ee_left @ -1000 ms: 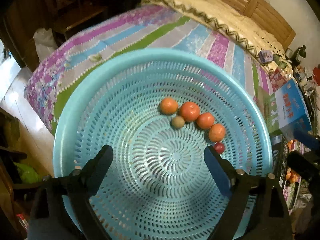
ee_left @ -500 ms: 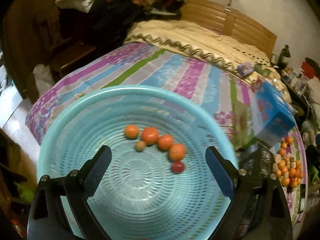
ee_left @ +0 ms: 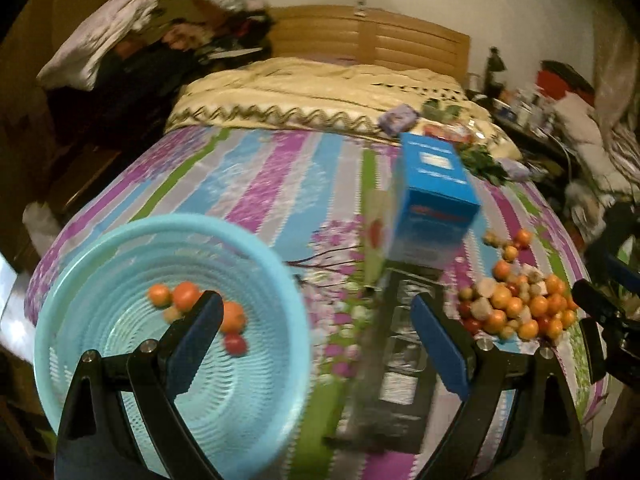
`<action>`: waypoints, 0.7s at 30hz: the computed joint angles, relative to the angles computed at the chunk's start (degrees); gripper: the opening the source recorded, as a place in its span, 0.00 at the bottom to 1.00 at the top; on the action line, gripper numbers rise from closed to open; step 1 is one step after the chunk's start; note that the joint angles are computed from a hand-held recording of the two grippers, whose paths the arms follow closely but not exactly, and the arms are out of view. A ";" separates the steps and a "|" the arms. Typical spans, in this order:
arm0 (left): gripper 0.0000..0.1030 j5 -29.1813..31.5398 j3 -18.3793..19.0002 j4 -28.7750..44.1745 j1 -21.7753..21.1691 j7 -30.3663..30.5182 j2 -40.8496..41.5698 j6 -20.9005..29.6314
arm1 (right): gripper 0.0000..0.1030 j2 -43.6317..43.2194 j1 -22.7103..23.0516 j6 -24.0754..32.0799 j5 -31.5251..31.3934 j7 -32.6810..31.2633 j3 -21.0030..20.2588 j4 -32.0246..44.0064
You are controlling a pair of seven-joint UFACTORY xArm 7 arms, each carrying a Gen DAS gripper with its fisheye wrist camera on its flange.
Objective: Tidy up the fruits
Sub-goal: 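Withdraw both empty tools from the basket back over the fruit pile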
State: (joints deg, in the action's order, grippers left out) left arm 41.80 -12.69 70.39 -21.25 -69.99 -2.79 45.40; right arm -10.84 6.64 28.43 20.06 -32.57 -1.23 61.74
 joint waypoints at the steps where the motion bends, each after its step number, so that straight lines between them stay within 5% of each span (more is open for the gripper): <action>1: 0.93 0.28 -0.47 1.76 -0.42 0.26 1.44 0.28 | 0.79 -0.20 -0.07 0.25 0.64 -0.75 -0.52 -0.19; 15: 0.93 -1.16 2.32 21.78 -12.57 9.41 21.83 -2.48 | 0.79 1.17 -6.27 1.49 6.67 -11.63 -6.15 -4.88; 19: 0.93 -4.73 2.56 27.88 -16.21 12.90 31.59 -5.03 | 0.79 5.23 -9.65 -6.98 7.78 -16.33 -7.45 -10.01; 21: 0.93 -6.98 2.94 31.32 -17.72 14.43 36.53 -5.07 | 0.79 8.81 -12.21 -6.27 6.47 -14.30 -7.44 -9.28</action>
State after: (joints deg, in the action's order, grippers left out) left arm 34.82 -9.76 101.71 -38.97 -55.56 33.74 40.34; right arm -2.03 -5.57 22.16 26.53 -46.87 -8.67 52.46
